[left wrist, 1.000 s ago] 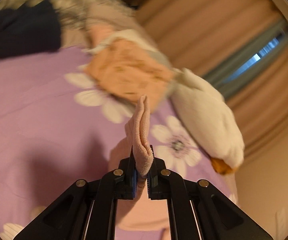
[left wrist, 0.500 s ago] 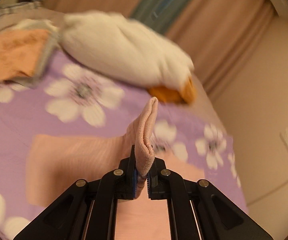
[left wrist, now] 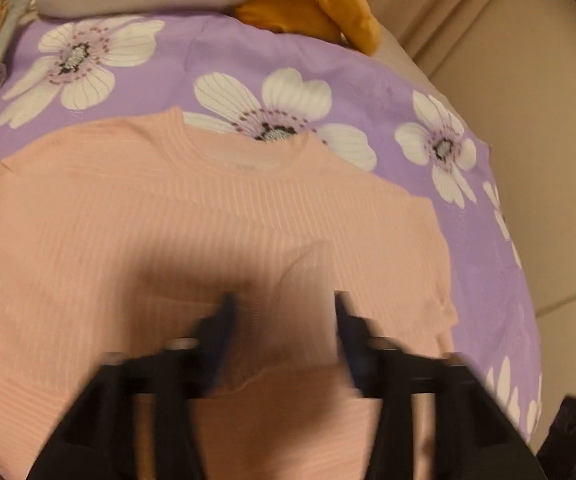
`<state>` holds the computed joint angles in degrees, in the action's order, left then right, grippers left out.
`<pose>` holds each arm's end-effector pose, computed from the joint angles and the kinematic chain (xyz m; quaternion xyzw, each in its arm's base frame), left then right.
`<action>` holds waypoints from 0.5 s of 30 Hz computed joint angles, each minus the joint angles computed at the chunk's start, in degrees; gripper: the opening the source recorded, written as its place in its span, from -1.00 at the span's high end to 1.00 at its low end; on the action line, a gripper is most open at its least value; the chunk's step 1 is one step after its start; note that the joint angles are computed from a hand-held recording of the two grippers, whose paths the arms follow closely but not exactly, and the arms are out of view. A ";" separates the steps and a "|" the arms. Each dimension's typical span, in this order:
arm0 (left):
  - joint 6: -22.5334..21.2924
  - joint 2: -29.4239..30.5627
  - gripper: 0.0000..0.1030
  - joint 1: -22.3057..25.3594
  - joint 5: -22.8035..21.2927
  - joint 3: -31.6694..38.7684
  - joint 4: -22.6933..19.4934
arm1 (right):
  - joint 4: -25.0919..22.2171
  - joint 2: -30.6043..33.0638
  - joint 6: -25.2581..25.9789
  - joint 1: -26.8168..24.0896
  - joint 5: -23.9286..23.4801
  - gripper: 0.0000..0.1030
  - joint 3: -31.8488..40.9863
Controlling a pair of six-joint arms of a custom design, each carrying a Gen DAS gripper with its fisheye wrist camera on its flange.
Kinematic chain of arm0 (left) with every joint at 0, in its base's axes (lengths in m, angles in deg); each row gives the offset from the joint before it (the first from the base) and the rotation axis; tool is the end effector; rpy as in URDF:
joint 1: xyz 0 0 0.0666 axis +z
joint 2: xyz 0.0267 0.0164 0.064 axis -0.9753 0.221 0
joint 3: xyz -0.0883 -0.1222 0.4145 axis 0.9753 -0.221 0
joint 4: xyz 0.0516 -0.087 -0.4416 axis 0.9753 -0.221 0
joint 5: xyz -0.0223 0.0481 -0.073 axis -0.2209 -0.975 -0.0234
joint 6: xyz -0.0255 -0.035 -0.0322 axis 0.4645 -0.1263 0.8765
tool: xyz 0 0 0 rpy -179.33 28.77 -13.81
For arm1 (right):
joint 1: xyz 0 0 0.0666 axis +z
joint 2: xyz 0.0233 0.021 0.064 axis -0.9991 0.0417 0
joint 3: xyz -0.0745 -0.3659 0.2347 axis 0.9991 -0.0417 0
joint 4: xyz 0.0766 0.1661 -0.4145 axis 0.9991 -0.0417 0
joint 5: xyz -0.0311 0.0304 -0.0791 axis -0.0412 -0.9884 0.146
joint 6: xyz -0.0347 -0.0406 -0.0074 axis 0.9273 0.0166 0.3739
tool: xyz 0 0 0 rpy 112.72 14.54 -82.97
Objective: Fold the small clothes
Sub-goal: 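Fold the held sleeve across the shirt body with the left gripper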
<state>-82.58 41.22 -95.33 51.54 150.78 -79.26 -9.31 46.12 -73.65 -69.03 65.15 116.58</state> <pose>0.6488 -0.2271 0.5213 0.1541 0.9320 -0.2414 0.2220 0.4450 0.1508 0.5133 0.2242 0.8672 0.2638 0.3579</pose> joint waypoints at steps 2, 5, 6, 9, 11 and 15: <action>-0.88 -0.78 -0.20 0.36 1.08 -0.90 0.54 | 1.19 0.97 -0.57 -0.43 -1.98 -0.07 0.84; -0.46 -2.56 -0.20 2.05 4.78 -2.71 1.03 | 2.46 3.01 -1.29 -0.89 -4.19 -0.07 2.72; -0.19 -3.50 -0.20 2.88 5.91 -3.72 1.68 | 3.31 4.11 -1.39 -1.09 -5.52 -0.07 3.68; 0.51 -6.74 -0.20 6.14 8.37 -7.26 4.24 | 3.72 7.54 -1.08 -1.44 -8.43 -0.07 6.92; 0.72 -8.92 -0.20 9.04 8.32 -9.74 5.26 | 2.75 9.94 0.17 -1.39 -8.82 -0.06 9.50; 1.86 -12.43 -0.20 14.83 7.78 -14.18 7.04 | 0.32 16.13 3.85 -1.42 -7.81 -0.04 16.54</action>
